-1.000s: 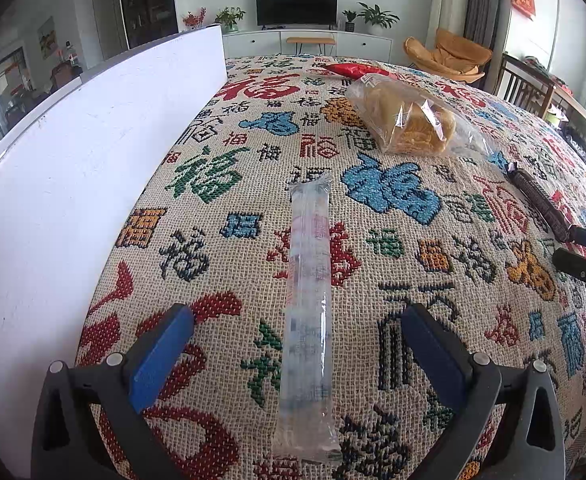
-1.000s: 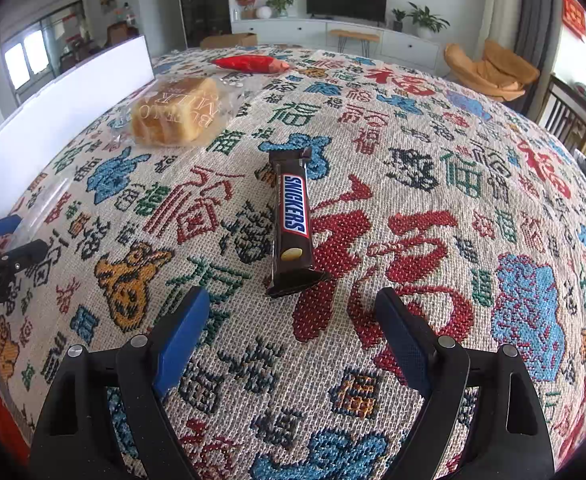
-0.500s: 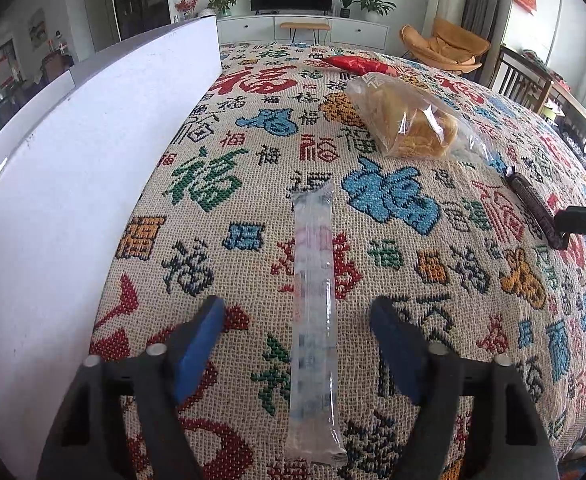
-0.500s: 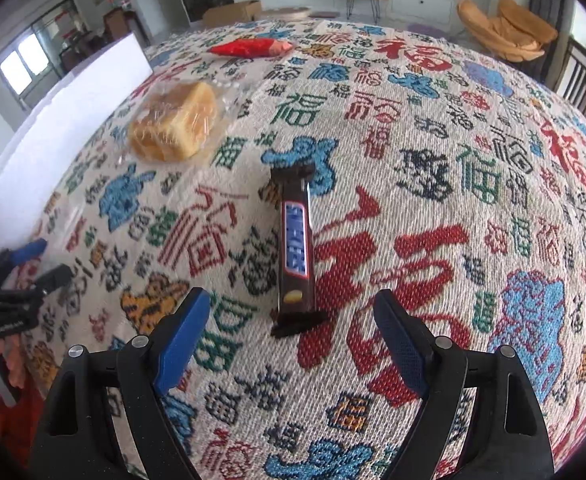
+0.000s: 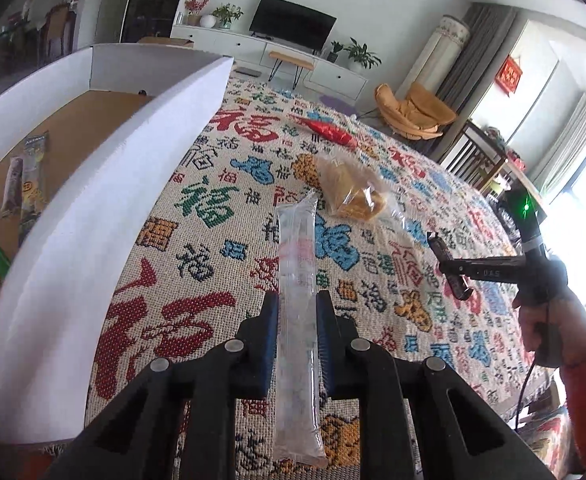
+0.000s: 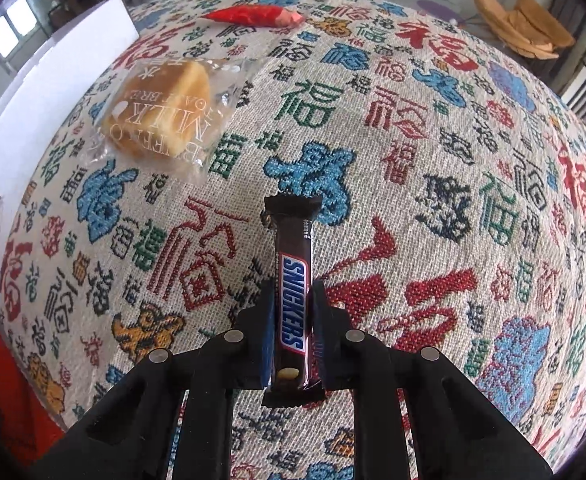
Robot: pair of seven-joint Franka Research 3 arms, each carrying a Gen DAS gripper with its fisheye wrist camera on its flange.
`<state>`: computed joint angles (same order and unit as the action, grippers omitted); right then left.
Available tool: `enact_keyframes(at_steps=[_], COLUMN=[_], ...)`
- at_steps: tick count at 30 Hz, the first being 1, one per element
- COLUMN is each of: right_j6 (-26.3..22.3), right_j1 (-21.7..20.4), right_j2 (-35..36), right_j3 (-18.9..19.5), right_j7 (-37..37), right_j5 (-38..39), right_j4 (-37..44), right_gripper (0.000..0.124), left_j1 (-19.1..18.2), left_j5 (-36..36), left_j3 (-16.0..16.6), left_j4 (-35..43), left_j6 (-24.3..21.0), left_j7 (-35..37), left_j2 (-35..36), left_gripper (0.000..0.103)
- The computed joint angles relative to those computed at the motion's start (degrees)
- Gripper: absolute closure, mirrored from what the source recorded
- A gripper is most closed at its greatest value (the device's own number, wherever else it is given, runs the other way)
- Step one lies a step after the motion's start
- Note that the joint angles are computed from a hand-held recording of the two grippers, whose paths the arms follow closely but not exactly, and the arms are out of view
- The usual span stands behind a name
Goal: Organize snacks
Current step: 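Carry the clear tube and Snickers bar over the white box with both grippers, then open both grippers over the box and return them over the blanket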
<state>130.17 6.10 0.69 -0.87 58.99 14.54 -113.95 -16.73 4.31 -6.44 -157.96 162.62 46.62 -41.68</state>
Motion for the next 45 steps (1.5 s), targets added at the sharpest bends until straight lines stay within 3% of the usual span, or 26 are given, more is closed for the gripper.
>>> enact_keyframes(at_steps=[4,6,10,13,17,19,20,22,23,24,25,29,34,37,40,45], right_j6=[-1.87,-4.47,-7.8,-10.0,-9.29,-6.97,-5.78,-3.27,-2.56,-2.59,-2.32,4.17,12.98,21.53,27.22,28.93], right_j1=[0.42,1.78,6.45,10.42,15.42,17.43,18.24,19.23,19.4,19.25,19.05,18.61,17.21,15.47,12.19,6.99], right_j2=[-6.05,-7.49,-7.82,-6.39,-3.44,-2.27,-1.72,-1.43,-1.7,-2.42,-3.37,-8.99,-14.53,-16.66,-17.0,-16.23], right_j3=[-0.36,-0.18,2.28,4.66,8.22,9.49,9.94,10.3,10.18,9.75,9.26,7.61,4.71,3.62,2.8,-0.51], right_j7=[-6.4,-8.68,-11.64,-12.85,-12.92,-13.18,-13.19,-12.49,-12.4,-13.03,-14.07,-20.32,-27.79,-30.89,-27.71,-21.17], right_j5=[10.29,16.57,25.74,30.08,32.92,33.84,34.3,34.1,34.72,36.17,37.68,40.45,39.17,35.8,28.65,21.92], right_j4=[-1.49,0.24,4.95,8.99,12.73,13.29,13.58,13.72,13.57,13.11,12.37,6.54,-2.9,-10.38,-16.52,-22.28], right_gripper=[0.106,0.106,0.106,0.106,0.106,0.099,0.09,0.076,0.076,0.075,0.073,0.056,0.05,0.05,0.05,0.05], left_j1=[1.22,3.66,10.5,14.66,19.39,21.1,22.56,24.07,24.84,25.72,26.35,23.47,16.17,11.55,7.43,4.69], left_j5=[-0.39,0.64,4.2,6.17,9.12,10.35,11.16,12.37,13.19,14.23,15.06,14.3,12.89,12.72,12.3,12.53], left_j3=[0.85,0.87,0.61,2.36,3.79,4.05,3.25,2.47,1.98,1.16,0.24,-0.51,-4.59,-6.7,-7.25,-9.18], left_j4=[-2.04,-1.81,-2.07,-2.79,-2.84,-2.86,-2.62,-2.54,-3.05,-3.89,-4.52,-4.79,-2.9,-0.99,1.49,4.65], left_j6=[-0.17,-1.92,-8.79,-14.78,-20.15,-21.31,-21.97,-22.36,-21.82,-20.78,-19.77,-18.15,-14.93,-11.64,-9.16,-8.96], left_j7=[-1.85,-2.24,-2.8,-2.3,-0.27,0.47,-0.07,-0.93,-1.64,-2.7,-3.94,-6.84,-9.47,-10.01,-9.19,-9.57], left_j2=[-7.85,-11.09,-18.45,-22.33,-23.33,-23.32,-23.01,-23.16,-24.15,-25.84,-27.13,-27.73,-24.47,-19.45,-12.7,-3.57], left_gripper=[0.085,0.085,0.085,0.085,0.085,0.084,0.08,0.046,0.018,0.008,0.007,0.005,0.005,0.005,0.005,0.005])
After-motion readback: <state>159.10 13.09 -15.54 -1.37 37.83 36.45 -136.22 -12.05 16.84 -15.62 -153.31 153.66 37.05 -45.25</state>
